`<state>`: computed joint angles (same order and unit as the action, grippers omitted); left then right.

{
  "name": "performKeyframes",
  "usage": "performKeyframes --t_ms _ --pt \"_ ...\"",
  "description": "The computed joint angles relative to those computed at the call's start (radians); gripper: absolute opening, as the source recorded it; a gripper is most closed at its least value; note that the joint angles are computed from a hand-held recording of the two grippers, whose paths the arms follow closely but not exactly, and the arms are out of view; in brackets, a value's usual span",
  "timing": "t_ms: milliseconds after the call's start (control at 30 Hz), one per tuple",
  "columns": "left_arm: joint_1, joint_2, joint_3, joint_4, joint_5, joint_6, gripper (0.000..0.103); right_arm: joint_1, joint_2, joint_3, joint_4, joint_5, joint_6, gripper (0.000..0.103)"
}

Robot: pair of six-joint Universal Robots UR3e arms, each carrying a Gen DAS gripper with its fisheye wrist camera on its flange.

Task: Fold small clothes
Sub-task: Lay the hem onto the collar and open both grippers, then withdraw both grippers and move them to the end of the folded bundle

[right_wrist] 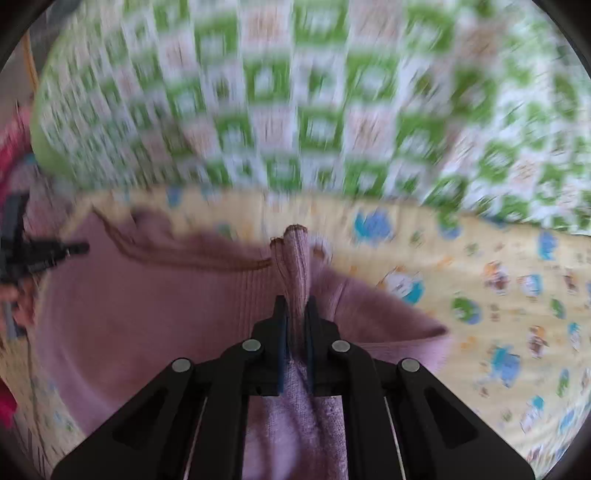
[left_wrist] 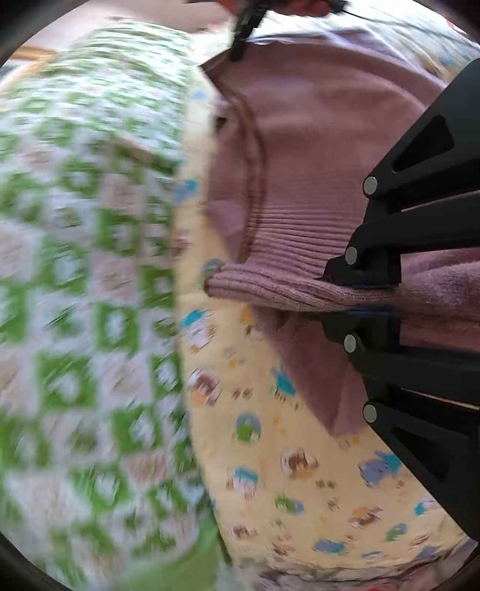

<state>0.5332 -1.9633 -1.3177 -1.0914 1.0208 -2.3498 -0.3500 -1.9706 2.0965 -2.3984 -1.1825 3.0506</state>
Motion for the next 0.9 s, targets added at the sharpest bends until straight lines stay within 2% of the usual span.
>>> performKeyframes --t_ms 33,100,200,300,367,467,600,633,733,800,833,867,900 --pt "0.023 0.019 -0.010 -0.005 -0.031 -0.003 0.005 -0.066 -0.065 0.020 0.017 0.050 0.019 0.009" --pt "0.047 0.021 -0.003 0.000 -0.057 -0.033 0.005 -0.145 -0.089 0.036 0.017 0.097 0.048 0.008" --pt "0.027 -0.070 0.081 -0.002 -0.021 -0.094 0.005 -0.142 0.018 0.052 -0.060 0.065 0.089 0.008" --pt "-0.008 -0.145 0.112 0.051 0.041 -0.143 0.005 -0.067 0.137 0.069 -0.168 -0.034 0.136 0.008" --pt "-0.025 -0.173 0.107 0.085 0.078 -0.155 0.006 -0.037 0.183 0.094 -0.232 -0.072 0.165 0.008" --pt "-0.021 -0.176 0.093 0.101 0.079 -0.156 0.010 -0.025 0.209 0.103 -0.275 -0.082 0.194 0.010" --pt "0.012 -0.140 0.106 0.056 0.069 -0.185 0.032 -0.067 0.093 0.114 -0.209 -0.064 0.232 0.036" --pt "0.031 -0.110 0.083 0.066 0.066 -0.187 0.034 -0.074 0.048 0.123 -0.195 -0.060 0.240 0.042" --pt "0.088 -0.029 0.044 0.040 0.030 -0.176 0.037 -0.150 -0.146 0.145 -0.078 0.025 0.228 0.045" --pt "0.161 0.078 -0.029 -0.043 -0.045 -0.131 0.037 -0.212 -0.288 0.164 0.063 0.164 0.195 0.045" --pt "0.198 0.136 -0.062 -0.126 -0.094 -0.097 0.037 -0.202 -0.318 0.166 0.101 0.198 0.194 0.045" --pt "0.250 0.210 -0.103 -0.277 -0.165 -0.015 0.037 -0.176 -0.350 0.178 0.123 0.227 0.200 0.045" --pt "0.266 0.259 -0.148 -0.345 -0.195 0.030 0.039 -0.108 -0.347 0.206 0.079 0.252 0.236 0.046"
